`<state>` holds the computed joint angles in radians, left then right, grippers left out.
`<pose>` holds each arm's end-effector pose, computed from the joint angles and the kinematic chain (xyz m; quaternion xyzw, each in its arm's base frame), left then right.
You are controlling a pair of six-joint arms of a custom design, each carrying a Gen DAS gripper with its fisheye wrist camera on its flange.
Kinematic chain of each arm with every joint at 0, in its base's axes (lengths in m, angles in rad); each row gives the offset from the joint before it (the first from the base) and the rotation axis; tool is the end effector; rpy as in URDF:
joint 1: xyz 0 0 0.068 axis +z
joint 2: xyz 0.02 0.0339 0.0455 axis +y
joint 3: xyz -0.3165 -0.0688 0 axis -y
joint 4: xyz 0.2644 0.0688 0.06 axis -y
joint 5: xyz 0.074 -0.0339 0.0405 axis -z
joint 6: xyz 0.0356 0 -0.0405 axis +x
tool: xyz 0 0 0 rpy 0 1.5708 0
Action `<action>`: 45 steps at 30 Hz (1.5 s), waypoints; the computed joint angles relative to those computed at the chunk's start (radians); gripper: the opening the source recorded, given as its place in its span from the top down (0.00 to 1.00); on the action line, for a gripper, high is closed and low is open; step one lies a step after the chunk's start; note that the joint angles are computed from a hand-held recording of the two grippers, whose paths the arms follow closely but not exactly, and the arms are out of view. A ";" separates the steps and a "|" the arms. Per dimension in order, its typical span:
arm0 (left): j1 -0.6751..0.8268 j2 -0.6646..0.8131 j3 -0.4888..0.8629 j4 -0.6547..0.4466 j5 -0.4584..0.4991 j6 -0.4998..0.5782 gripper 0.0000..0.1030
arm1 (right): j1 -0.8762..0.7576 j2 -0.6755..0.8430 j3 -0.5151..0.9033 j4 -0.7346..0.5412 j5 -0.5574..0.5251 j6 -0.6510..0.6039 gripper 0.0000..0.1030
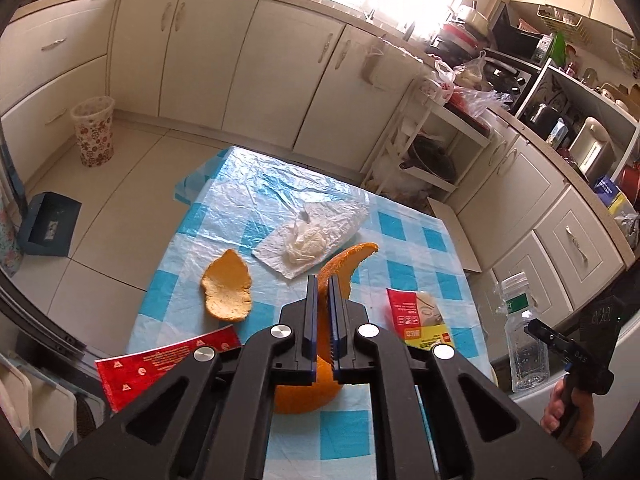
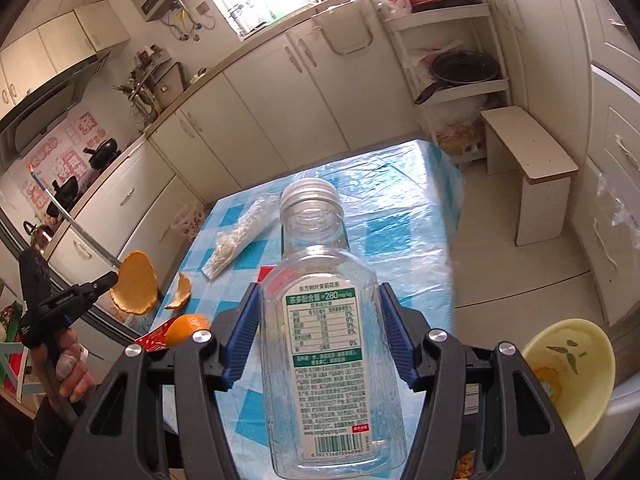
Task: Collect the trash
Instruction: 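Carry the peel in the left gripper and bottle in the right gripper to the yellow bucket, then open both grippers over the yellow bucket to drop the peel and bottle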
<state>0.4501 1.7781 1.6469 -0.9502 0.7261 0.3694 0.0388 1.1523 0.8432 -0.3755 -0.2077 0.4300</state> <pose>0.3726 0.1538 0.3593 0.0494 0.9097 -0.2258 0.3450 0.2453 0.0169 0.3106 0.1310 0.8901 0.1901 0.3930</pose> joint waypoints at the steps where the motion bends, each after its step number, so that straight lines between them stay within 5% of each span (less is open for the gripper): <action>1: -0.007 -0.001 -0.001 -0.008 0.011 0.001 0.96 | -0.026 -0.012 -0.004 -0.012 -0.004 -0.008 0.44; 13: -0.344 -0.190 -0.204 0.016 -0.028 -0.031 0.95 | -0.469 -0.111 -0.126 -0.186 -0.044 -0.190 0.44; 19: -0.632 -0.264 -0.331 0.124 -0.095 -0.209 0.95 | -0.683 -0.053 -0.150 -0.232 -0.098 -0.307 0.44; 30: -1.054 -0.191 -0.397 0.309 -0.304 -0.505 0.95 | -0.716 0.121 -0.124 -0.255 -0.037 -0.374 0.43; 35: -1.172 -0.108 -0.386 0.337 -0.403 -0.610 0.95 | -0.826 0.178 -0.069 -0.256 -0.108 -0.332 0.38; 42: -1.279 0.043 -0.339 0.313 -0.480 -0.712 0.95 | -0.890 0.025 -0.025 -0.196 -0.297 -0.216 0.31; 44: -1.295 0.081 -0.315 0.291 -0.475 -0.708 0.87 | -0.885 -0.024 -0.015 -0.162 -0.332 -0.176 0.27; 45: -1.301 0.088 -0.309 0.285 -0.480 -0.704 0.76 | -0.880 -0.047 -0.008 -0.147 -0.337 -0.160 0.26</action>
